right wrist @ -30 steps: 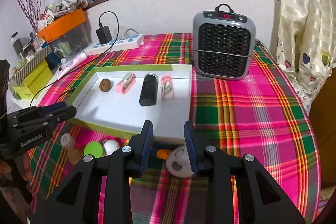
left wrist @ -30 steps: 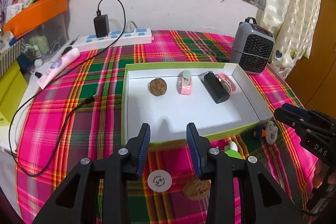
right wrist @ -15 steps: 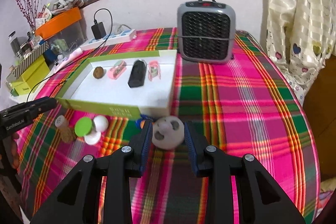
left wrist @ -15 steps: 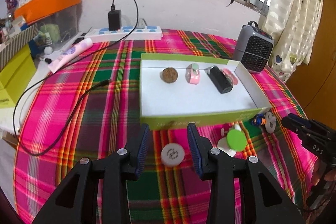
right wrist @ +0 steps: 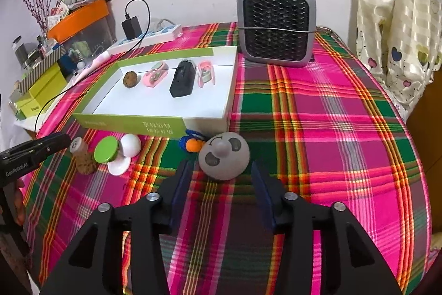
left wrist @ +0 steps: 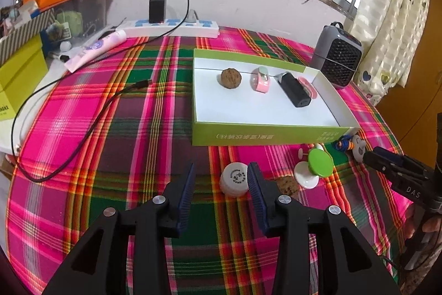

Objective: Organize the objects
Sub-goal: 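Close the left tool on the white round container while the right tool grasps the panda ball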

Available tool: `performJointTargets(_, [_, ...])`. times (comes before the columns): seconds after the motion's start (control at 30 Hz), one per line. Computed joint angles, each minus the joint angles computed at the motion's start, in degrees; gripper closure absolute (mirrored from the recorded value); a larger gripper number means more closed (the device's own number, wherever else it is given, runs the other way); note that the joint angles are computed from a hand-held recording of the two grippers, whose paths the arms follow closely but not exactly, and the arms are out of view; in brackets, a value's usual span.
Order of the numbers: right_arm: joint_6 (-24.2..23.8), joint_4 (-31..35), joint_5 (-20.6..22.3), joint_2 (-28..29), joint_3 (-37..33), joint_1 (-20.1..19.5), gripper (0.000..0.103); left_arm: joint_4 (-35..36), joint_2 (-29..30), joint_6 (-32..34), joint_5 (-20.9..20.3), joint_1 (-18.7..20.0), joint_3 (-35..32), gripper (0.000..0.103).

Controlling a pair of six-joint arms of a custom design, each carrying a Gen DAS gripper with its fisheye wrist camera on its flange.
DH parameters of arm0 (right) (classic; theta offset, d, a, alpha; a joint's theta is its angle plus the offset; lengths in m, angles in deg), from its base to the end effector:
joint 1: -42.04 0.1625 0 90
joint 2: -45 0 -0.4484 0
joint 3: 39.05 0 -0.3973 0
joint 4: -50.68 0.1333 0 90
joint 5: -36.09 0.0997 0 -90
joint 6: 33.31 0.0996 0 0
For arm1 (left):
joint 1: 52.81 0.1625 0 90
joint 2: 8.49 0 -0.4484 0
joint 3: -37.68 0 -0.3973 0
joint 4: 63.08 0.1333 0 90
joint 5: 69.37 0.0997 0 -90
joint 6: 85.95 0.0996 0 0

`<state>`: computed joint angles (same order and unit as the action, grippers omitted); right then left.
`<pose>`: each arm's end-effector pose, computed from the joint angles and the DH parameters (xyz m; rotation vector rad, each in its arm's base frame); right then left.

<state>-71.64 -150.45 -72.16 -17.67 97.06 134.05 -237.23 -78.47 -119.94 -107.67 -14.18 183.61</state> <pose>0.1180 -0.4520 0.1661 0.7494 -2.4463 0.7006 -0.1472 -0.3883 0.1515 0.2816 2.3965 -0.9191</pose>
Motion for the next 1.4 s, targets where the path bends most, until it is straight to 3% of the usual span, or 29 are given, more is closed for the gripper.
performJointTargets(0.57, [-0.77, 1.49, -4.55, 3.22, -3.62, 0.78, 0.054, -2.34, 1.20, 2.66, -3.68, 1.67, -0.09, 0.062])
performJointTargets(1.07, [-1.63, 0.73, -4.46, 3.18, -3.47, 0.75, 0.057, -0.61, 2.70, 2.85, -3.09, 2.61, -1.74, 0.062])
performJointTargets(1.4, [-0.37, -0.06, -4.21, 2.52, -2.69, 0.29, 0.057, -1.20, 2.71, 2.17, -2.01, 2.73, -1.48, 0.073])
